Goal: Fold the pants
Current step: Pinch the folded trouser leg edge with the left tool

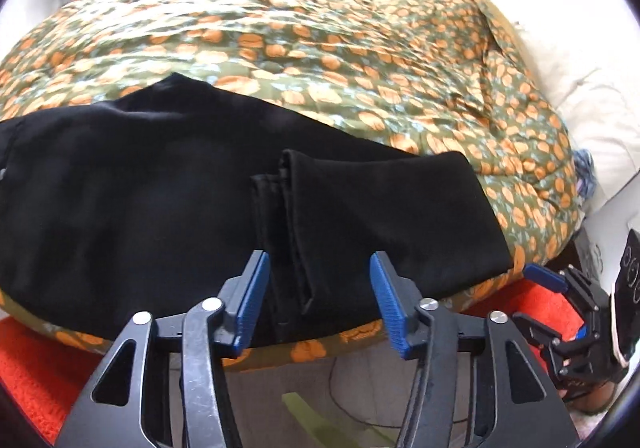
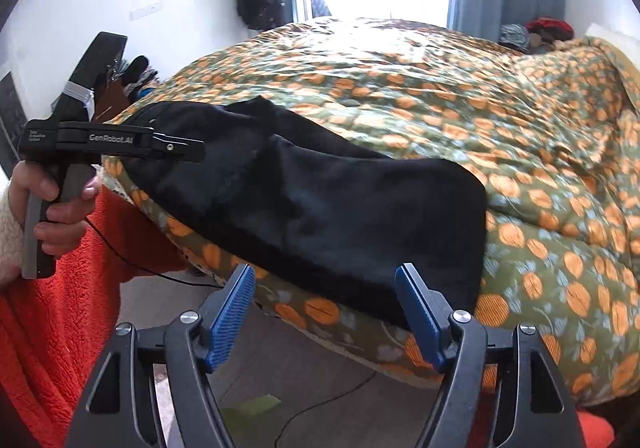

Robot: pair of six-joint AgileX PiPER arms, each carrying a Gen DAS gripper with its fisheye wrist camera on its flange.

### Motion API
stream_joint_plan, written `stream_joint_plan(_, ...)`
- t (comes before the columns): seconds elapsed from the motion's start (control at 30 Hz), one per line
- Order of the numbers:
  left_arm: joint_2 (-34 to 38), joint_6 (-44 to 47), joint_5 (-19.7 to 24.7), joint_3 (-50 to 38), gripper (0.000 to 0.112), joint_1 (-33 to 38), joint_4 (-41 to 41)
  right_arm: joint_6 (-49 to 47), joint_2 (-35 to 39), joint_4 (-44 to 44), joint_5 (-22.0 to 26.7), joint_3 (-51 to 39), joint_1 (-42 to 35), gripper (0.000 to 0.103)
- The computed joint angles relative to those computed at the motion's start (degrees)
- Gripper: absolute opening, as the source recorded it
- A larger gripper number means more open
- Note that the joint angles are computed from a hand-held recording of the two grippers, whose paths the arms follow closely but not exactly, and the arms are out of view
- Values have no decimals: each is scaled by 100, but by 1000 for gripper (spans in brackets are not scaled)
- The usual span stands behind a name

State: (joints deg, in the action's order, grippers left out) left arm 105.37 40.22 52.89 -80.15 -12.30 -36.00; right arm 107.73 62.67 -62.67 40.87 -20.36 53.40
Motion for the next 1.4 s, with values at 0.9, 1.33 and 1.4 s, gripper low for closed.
stream_joint_plan(0.9,-5,-1114,-381,312,13,-483,1414,276,-328,-522,-1065,296,-1525,72)
stream_joint_plan(1.33,622,-1802,-43,-437,30,-689,1837,410,-491,-566,-1045,391,-1577,72)
stream_joint_plan(1.4,558,-1828,-150,-391,10,-775,1893,452,-541,-561,-995,422,-1554,72)
